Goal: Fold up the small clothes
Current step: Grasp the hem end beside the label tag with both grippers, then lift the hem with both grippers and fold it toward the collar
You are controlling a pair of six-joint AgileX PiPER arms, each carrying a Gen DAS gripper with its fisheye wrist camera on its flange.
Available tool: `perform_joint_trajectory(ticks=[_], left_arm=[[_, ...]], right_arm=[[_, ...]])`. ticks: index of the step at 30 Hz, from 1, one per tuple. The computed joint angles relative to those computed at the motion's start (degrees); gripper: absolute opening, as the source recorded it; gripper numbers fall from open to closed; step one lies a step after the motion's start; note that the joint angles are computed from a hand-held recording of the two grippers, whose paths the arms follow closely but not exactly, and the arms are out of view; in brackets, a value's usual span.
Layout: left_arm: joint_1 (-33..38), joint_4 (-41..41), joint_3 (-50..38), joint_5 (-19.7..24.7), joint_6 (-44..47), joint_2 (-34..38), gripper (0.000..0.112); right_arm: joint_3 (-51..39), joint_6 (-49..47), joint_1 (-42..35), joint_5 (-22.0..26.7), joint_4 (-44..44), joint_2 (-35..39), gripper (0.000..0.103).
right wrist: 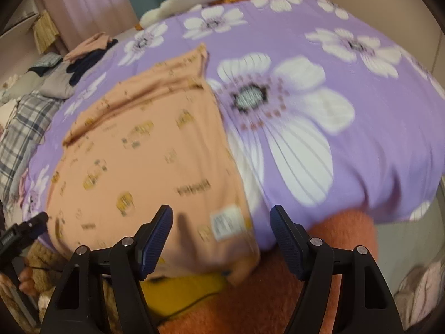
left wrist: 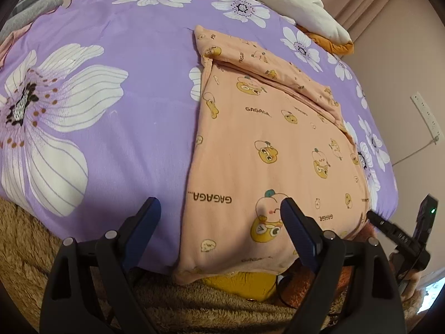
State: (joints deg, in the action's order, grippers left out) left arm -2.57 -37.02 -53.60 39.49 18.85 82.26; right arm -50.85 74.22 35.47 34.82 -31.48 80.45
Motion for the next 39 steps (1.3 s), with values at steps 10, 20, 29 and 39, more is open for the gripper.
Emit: perform_joint_trajectory(ticks=[10, 20, 29, 39], left_arm=[[-2.81, 0.58, 2.89, -0.88, -0.06, -1.68, 0.084], [-5.11, 7.7, 3.15, -1.84, -7.63, -2.47, 0.016], [-5.15, 7.88, 2.82, -1.07, -9.75, -5.64, 0.008], [-4.09, 4.75, 0.35, -0.44, -6.85, -9.14, 0.005]], right_arm=[[4.0, -2.6, -0.07, -6.4, 4.63, 0.77, 0.068], [4.0, -3.8, 0.89, -6.91, 3.74, 1.34, 0.034], [5.41, -10.67, 0.53, -8.71, 10.05, -3.87, 0.01], [0.7, -9.56, 1.99, -7.46, 5.69, -7.8, 0.01]])
